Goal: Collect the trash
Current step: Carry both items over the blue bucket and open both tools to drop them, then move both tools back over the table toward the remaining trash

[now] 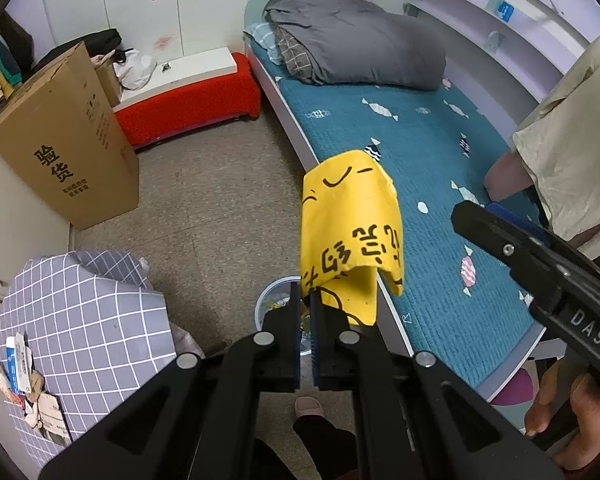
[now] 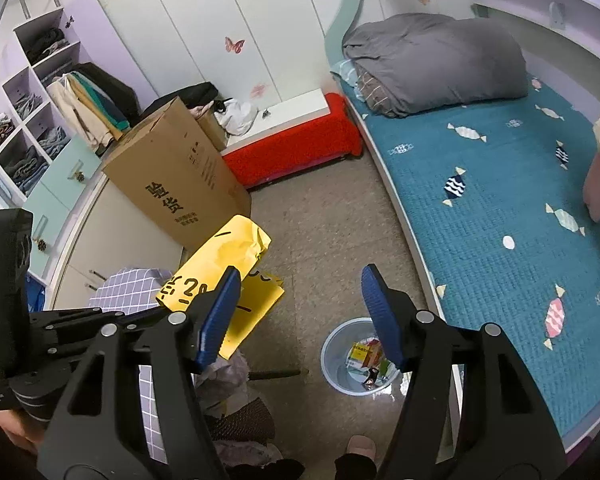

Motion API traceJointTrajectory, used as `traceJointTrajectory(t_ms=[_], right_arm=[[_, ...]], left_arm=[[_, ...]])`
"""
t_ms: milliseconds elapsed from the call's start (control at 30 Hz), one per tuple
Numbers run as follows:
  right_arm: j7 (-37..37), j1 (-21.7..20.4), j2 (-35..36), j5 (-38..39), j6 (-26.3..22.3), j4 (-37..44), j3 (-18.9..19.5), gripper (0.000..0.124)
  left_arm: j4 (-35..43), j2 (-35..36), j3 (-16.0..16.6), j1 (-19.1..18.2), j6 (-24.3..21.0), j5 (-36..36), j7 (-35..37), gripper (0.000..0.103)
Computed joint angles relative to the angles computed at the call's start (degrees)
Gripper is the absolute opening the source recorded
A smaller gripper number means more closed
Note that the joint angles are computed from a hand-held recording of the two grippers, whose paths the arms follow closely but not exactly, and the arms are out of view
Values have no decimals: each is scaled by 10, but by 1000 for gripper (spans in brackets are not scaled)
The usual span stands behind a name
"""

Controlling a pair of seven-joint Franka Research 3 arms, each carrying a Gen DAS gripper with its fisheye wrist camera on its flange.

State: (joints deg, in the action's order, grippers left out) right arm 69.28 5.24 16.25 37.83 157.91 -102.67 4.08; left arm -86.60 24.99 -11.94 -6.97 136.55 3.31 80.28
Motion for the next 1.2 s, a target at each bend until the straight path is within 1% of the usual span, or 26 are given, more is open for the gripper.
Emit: traceJointTrajectory(t_ms=[167, 200, 233, 267, 300, 333, 367, 467, 600, 733, 933, 1000, 1100, 1200], right_arm=[[0, -1, -10, 6, 23, -15, -2, 64], [0, -2, -12, 8, 25, -16, -2, 64], [1, -3, -13, 9, 28, -18, -3, 64], [8, -1, -15, 6, 32, -21, -5, 64], [8, -2, -17, 7, 32, -24, -5, 64], [9, -3, -18, 8, 32, -26, -5, 64], [11, -3, -20, 8, 32, -28, -6, 64], [12, -2, -28, 8, 35, -38, -6, 64], [-2, 0, -41, 20, 48, -51, -1, 64], [-31, 5, -56, 40, 65, -65, 6, 65], [-101, 18, -78, 78, 85, -82, 17, 66], [-138, 22, -86, 104, 89, -88, 23, 66], [-177, 35, -92, 127, 84, -90, 26, 67], [-204, 50, -89, 144, 66, -81, 31, 67]], left_arm=[[21, 14, -4, -4, -3, 0, 8, 5], [23, 16, -3, -6, -2, 2, 6, 6], [28, 20, -2, -7, -5, 3, 5, 11], [33, 21, -3, -7, -15, 2, 5, 20], [41, 26, -4, -7, -25, 0, 6, 49], [40, 25, -1, -10, -25, 4, 1, 62], [32, 21, 3, -13, -18, 12, -6, 62], [10, 7, -1, -9, -3, 5, -9, 62], [-37, -28, 5, -11, 42, 17, -32, 62], [-81, -62, 16, -17, 88, 48, -69, 62], [-156, -121, 27, -14, 142, 81, -135, 62], [-185, -143, 33, -12, 160, 98, -165, 62], [-234, -179, 40, -7, 184, 129, -212, 62], [-288, -223, 49, 5, 201, 166, -269, 62]])
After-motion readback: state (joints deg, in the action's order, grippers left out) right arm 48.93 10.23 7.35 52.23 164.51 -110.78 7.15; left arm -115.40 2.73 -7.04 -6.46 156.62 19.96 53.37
